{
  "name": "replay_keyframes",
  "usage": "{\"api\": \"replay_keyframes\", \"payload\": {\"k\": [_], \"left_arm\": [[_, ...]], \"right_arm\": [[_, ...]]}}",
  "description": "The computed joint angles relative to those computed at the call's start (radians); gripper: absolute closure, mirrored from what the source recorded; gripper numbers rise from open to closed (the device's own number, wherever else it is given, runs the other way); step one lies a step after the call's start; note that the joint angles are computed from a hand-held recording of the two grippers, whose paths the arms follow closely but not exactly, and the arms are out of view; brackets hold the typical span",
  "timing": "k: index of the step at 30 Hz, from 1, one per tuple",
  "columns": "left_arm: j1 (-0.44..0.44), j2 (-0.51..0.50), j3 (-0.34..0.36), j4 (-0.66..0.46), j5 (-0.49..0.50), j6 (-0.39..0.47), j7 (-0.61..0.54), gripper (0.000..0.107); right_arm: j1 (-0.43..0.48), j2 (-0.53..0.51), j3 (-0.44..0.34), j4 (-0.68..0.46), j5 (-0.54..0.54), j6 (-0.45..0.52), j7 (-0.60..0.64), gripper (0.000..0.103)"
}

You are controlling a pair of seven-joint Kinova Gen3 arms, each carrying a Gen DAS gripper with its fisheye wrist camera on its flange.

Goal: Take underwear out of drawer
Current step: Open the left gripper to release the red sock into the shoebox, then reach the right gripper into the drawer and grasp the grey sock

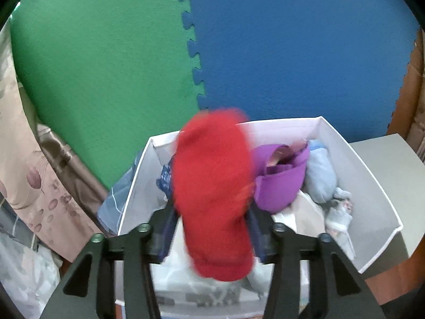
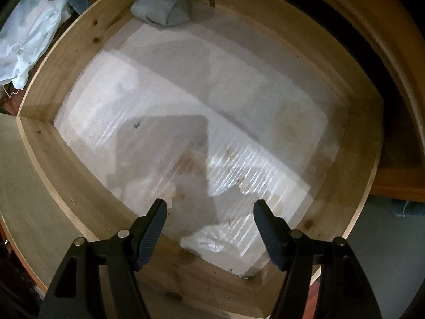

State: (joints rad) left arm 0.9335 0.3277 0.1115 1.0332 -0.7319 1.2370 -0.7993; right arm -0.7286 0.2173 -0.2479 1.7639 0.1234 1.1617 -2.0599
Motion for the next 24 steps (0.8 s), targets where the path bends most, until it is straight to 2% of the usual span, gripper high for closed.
{"api": "replay_keyframes", "payload": {"k": [1, 2, 4, 6, 8, 9, 11, 13, 15, 20, 24], "left_arm": [[0.009, 0.006, -0.008, -0.005, -0.018, 0.006, 0.012, 0.039], [0.02, 0.005, -0.018, 0.001, -0.04, 0.004, 0.035, 0.024], [0.031, -0.025, -0.016, 0.053, -0.106, -0.027, 0.11, 0.019], [0.006, -0.055, 0.026, 0.096, -0.147, -0.051, 0.165, 0.008], [-0.06, -0.118, 0.098, 0.179, -0.168, -0.109, 0.236, 0.006], [-0.078, -0.151, 0.11, 0.223, -0.176, -0.133, 0.277, 0.006], [-0.062, -0.23, 0.08, 0.311, -0.178, -0.161, 0.358, 0.005], [-0.017, -0.311, 0.038, 0.403, -0.201, -0.148, 0.439, 0.005], [-0.036, -0.377, 0.061, 0.496, -0.213, -0.153, 0.521, 0.005], [-0.095, -0.479, 0.094, 0.657, -0.128, -0.126, 0.591, 0.005], [-0.146, -0.513, 0.119, 0.739, -0.053, -0.147, 0.628, 0.005]], "right_arm": [[-0.007, -0.007, 0.0, 0.001, 0.016, -0.005, -0.007, 0.034], [-0.01, -0.015, -0.001, 0.001, 0.026, -0.011, -0.01, 0.034], [-0.011, -0.042, -0.005, 0.008, 0.037, -0.045, -0.015, 0.034], [-0.014, -0.072, -0.018, 0.016, 0.049, -0.095, -0.003, 0.034], [-0.03, -0.096, -0.036, 0.02, 0.079, -0.146, 0.009, 0.034], [-0.041, -0.101, -0.043, 0.021, 0.103, -0.159, 0.004, 0.034], [-0.068, -0.102, -0.049, 0.021, 0.16, -0.193, -0.007, 0.034], [-0.058, -0.09, -0.063, 0.017, 0.178, -0.225, 0.003, 0.034], [-0.07, -0.054, -0.081, 0.002, 0.227, -0.241, -0.014, 0.034], [-0.195, 0.033, -0.01, -0.056, 0.41, -0.24, -0.105, 0.034], [-0.381, 0.083, 0.121, -0.045, 0.573, -0.215, -0.187, 0.034]]}}
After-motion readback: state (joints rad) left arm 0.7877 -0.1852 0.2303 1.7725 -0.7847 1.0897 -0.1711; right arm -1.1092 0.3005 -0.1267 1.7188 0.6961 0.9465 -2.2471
